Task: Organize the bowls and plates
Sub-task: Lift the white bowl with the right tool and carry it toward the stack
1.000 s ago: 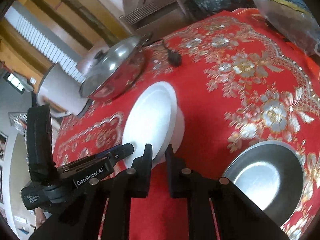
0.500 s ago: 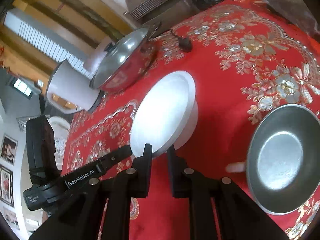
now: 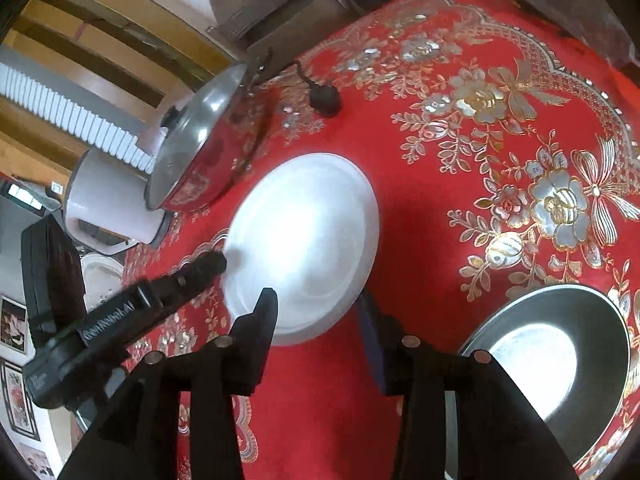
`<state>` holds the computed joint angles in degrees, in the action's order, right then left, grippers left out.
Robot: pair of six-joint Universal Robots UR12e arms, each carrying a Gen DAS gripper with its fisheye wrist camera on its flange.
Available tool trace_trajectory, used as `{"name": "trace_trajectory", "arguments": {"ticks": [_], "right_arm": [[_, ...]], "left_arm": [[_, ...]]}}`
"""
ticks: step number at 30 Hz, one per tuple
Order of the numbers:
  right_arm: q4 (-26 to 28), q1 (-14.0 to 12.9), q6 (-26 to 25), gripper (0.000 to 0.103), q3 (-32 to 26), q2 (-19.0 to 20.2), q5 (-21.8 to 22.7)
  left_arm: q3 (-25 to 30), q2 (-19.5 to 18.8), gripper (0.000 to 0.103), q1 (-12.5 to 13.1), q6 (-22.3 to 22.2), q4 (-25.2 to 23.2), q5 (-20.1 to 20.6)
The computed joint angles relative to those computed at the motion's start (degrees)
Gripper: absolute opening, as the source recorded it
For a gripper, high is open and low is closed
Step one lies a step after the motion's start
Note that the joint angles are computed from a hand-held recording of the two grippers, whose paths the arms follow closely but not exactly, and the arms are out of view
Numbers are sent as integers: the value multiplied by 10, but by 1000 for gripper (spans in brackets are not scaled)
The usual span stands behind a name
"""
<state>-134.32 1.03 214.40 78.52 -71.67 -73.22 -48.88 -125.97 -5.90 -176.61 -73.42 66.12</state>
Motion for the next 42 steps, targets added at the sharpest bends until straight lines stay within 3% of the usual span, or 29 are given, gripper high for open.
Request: {"name": "trace_trajectory", "arguments": {"ticks": [3, 6, 8, 9, 12, 19, 29, 42], "right_arm": [[15, 3, -8, 44, -16, 9, -16], [28, 10, -28, 44, -32, 18, -41], [10, 11, -32, 37, -27, 18, -46], [5, 10, -35, 29, -27, 18, -45], [-1, 10, -43, 20, -22, 16, -46], [-19, 17, -54, 18, 2, 2, -13], [-35, 54, -99, 19, 10, -8, 35], [-6, 114, -172, 19, -20, 12, 72]], "left_arm": [[16, -12, 52, -3, -4, -11, -1], [30, -21, 52, -10, 14, -29, 23], [32, -23, 24, -14, 21, -38, 46], [34, -25, 14, -14, 24, -45, 54], [20, -17, 14, -11, 35, -45, 52], [-50, 33, 14, 11, 40, -13, 28], [-177, 127, 14, 61, 36, 52, 22], [-328, 237, 14, 133, 20, 152, 44]]}}
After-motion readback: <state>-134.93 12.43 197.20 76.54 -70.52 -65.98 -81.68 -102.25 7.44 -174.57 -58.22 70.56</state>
